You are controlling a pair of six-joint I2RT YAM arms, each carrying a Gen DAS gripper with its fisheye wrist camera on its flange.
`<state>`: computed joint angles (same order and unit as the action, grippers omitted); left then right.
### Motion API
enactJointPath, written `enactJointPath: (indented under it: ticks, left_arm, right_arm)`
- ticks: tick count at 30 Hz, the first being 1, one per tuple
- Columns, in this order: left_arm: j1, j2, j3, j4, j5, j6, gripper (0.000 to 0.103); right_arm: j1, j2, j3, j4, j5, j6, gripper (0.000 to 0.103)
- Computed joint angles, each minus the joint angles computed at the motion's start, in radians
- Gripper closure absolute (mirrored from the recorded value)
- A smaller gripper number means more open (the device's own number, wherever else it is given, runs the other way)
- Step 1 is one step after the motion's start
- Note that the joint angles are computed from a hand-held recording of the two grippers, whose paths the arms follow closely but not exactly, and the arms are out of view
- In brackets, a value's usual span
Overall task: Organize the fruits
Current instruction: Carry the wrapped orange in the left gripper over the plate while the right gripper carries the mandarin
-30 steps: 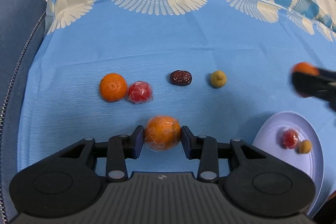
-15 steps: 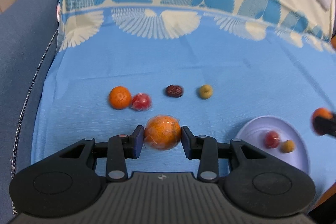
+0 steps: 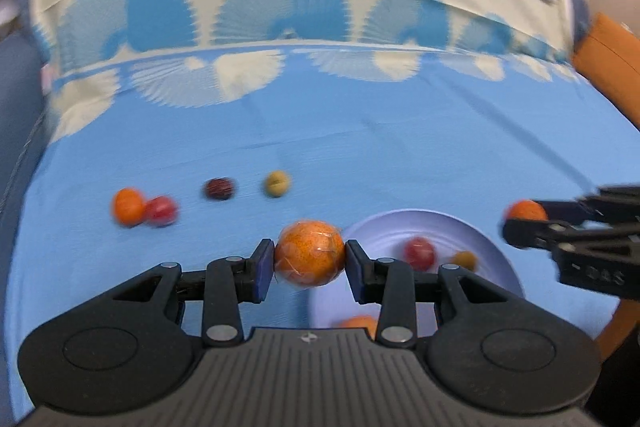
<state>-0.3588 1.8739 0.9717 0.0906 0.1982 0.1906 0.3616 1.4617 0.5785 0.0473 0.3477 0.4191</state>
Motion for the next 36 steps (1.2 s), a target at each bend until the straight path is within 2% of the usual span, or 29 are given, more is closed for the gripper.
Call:
enactJointPath:
  ticks: [3, 8, 20, 36]
  left_arm:
    - [-0.024, -0.003, -0.029, 0.032, 0.03, 0.039, 0.061]
    - [-0.026, 0.014, -0.023, 0.02, 0.061, 0.063, 0.061]
    - [-0.04, 0.032, -0.023, 0.031, 0.055, 0.12, 0.061]
    - [-0.057, 0.054, -0.021, 0.038, 0.058, 0.156, 0.061]
  right_arm:
    - [-0.008, 0.008, -0.001, 0.003, -0.011, 0.006, 0.066]
    - [-0.011, 0.037, 0.012, 0.01, -0.026, 0.0, 0.066]
    - [-0.005, 0.109, 0.049, -0.035, -0.044, -0.015, 0.066]
    - [-0.007, 0.132, 0.065, -0.053, -0.052, -0.013, 0.066]
